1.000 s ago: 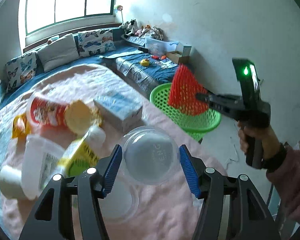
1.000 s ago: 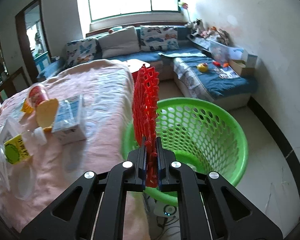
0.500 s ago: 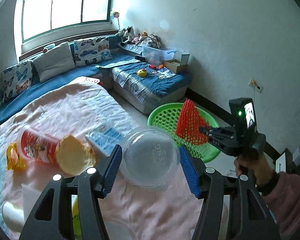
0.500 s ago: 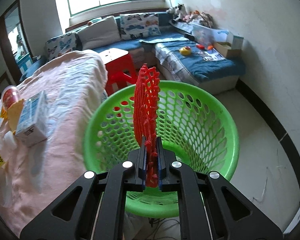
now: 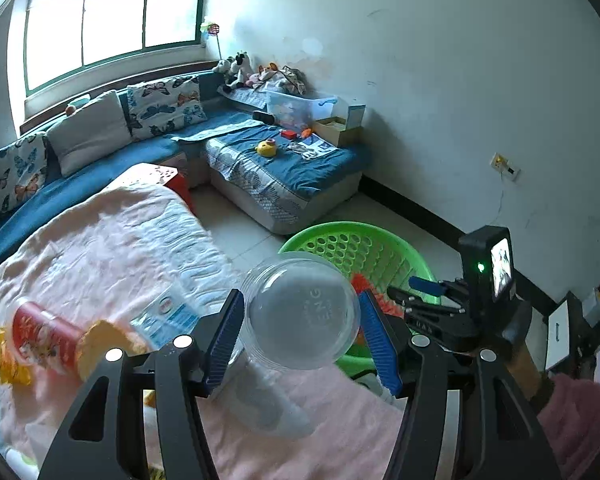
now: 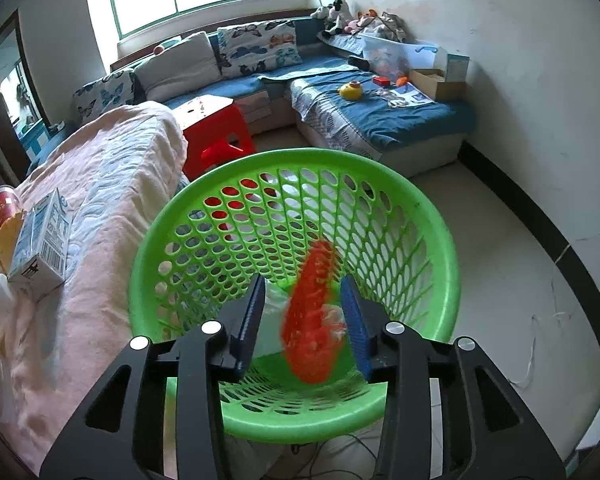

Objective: Collect trash
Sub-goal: 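Drop the clear plastic lid into the green basket with the left gripper, then move the left gripper back over the bed toward the juice bottle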

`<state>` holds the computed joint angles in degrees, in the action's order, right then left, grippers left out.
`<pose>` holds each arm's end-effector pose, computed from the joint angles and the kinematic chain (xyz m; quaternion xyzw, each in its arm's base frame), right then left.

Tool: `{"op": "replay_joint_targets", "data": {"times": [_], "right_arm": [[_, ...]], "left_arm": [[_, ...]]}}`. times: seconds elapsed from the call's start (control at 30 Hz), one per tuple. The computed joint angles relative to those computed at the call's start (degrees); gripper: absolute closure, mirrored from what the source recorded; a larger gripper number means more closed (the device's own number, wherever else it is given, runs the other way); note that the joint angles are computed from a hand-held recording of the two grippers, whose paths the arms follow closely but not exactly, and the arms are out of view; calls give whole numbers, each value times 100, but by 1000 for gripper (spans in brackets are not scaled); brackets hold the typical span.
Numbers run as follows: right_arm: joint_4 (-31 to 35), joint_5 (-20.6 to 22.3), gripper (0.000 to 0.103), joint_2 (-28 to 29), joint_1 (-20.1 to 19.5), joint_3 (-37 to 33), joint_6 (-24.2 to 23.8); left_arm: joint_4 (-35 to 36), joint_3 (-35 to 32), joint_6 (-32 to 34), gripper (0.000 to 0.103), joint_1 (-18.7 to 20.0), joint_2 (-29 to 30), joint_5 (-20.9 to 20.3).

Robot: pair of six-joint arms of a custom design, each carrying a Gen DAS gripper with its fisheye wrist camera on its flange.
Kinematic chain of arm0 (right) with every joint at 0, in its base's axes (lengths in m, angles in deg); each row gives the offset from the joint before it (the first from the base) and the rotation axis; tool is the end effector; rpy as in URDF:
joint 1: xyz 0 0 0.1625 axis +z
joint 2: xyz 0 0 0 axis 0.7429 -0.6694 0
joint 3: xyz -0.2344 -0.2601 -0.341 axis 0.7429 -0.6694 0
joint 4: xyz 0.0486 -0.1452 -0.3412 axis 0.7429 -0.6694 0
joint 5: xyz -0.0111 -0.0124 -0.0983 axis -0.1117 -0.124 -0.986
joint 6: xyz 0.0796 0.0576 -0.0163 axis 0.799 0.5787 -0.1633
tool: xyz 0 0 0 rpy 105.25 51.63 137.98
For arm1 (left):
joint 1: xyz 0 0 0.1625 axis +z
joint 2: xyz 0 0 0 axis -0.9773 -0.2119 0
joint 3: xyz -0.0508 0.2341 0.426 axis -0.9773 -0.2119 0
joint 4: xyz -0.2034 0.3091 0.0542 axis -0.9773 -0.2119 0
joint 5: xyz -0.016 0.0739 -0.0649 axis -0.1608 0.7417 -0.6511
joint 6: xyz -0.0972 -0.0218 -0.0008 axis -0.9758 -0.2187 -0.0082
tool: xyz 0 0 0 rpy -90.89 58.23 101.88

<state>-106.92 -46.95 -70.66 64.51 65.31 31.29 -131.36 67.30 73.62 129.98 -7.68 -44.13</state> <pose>0.3275 -0.5920 0.0307 0.2501 -0.8860 0.2697 0.2822 -0.1594 -0.5386 0.3377 0.1996 0.8726 -0.3513 0.2743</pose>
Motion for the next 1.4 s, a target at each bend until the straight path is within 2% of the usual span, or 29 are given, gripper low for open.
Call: {"op": "replay_joint_targets", "data": {"times": [0.07,0.4,0.77,0.83,0.9,1.1,1.4], "right_arm": [[-59,19,55,-33,1,55,15],[-738,-60,39,-249,51,610,-144],[-1183,-49,36,-429,62,1099,-82],[-1206,-66,36,-431,68,1158,-75],[-1224,-81,36,-435,79,1215,-62],[-1298,-75,36,-481,124,1362,-32],[-1248,138,32,-527,352,1363,-123]], "left_arm": [[55,-115,18,46,62,105,-70],[375,-693,-12,46,322,697,-408],[831,-1358,-190,45,616,1401,-713],[912,-1452,-218,44,664,1482,-816],[902,-1483,-245,31,688,1528,-835],[669,-1202,-208,31,653,1334,-947],[410,-307,-363,31,351,433,-550]]}}
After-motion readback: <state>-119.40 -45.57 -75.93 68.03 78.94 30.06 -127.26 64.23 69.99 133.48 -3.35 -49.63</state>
